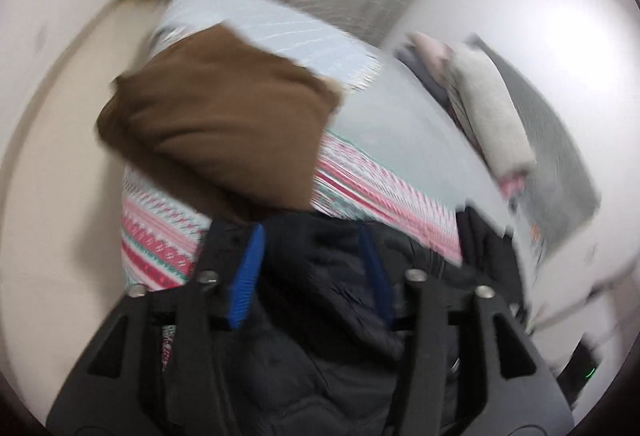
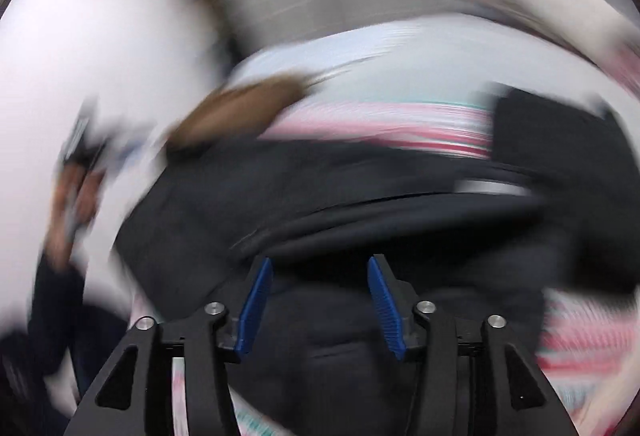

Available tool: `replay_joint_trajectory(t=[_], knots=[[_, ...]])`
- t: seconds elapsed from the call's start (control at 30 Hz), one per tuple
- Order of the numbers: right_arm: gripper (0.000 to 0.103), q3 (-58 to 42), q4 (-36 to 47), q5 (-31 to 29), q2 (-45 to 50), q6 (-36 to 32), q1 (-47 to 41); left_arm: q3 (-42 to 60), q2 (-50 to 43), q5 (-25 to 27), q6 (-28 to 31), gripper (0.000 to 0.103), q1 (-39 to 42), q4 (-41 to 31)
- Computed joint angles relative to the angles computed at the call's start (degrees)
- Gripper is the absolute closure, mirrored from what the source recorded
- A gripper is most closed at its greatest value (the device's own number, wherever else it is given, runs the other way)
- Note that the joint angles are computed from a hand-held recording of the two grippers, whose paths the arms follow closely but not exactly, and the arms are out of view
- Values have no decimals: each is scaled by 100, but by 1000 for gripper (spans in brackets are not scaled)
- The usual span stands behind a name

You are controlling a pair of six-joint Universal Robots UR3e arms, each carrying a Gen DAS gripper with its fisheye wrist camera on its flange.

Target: Fold large clothes

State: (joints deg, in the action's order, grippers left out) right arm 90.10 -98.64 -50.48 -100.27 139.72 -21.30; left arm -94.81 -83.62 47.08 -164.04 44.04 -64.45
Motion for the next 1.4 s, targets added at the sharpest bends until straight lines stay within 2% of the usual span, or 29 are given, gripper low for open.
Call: replay_joint_trajectory(t=[0.07, 0.1, 0.2, 0.33, 0.43, 0.5, 0.57, 0.73, 0.8, 0.9, 1.0, 1.07, 1.27, 1.4], knots=[[47, -70, -708, -840, 499, 418, 1126, -49, 120, 68, 329, 49, -342, -307], [47, -282, -995, -1444, 1017, 741, 1723, -85, 122, 105, 297, 49, -485, -333], [47, -1025, -1454, -2521, 2277, 1368, 2632, -178, 50, 307, 28, 49, -804, -13], [47, -1772, -2141, -2521, 3046, 1852, 2780, -228, 18, 547, -197, 48, -885, 353], [47, -2368, -2581, -2083, 3515, 2669, 2602, -357, 129, 420, -137, 47, -748, 364], [47, -2840, -2614, -2045, 3923, 3082, 2573, -390, 41, 471, -192, 47, -781, 577], [47, -3503, -2542, -2397, 4502, 3331, 2686, -422, -75, 675, -338, 47, -937, 885], [47, -4075, -2302, -2646, 5107, 3779, 2626, -194, -739, 1413, -634, 47, -1564, 1416], [47, -4489, -2152, -2636, 5406, 3723, 2534, -106, -1042, 1803, -745, 47, -1809, 1661], [47, -4445, -2339, -2859, 5444, 3645, 2638, -31, -1360, 2271, -818, 47, -2091, 1924], [47, -3987, -2709, -2944, 5166, 3660, 2684, -103, -1432, 2653, -770, 47, -2341, 2220], [47, -3884, -2750, -2853, 5038, 3772, 2645, -179, -1329, 2743, -700, 47, -2416, 2270], [44, -2969, -2396, -2370, 3973, 3577, 2523, -799, -562, 2296, -478, 47, -2368, 2210], [42, -1582, -2374, -2072, 2855, 3308, 2510, -1294, -29, 2033, -193, 47, -2576, 2012]])
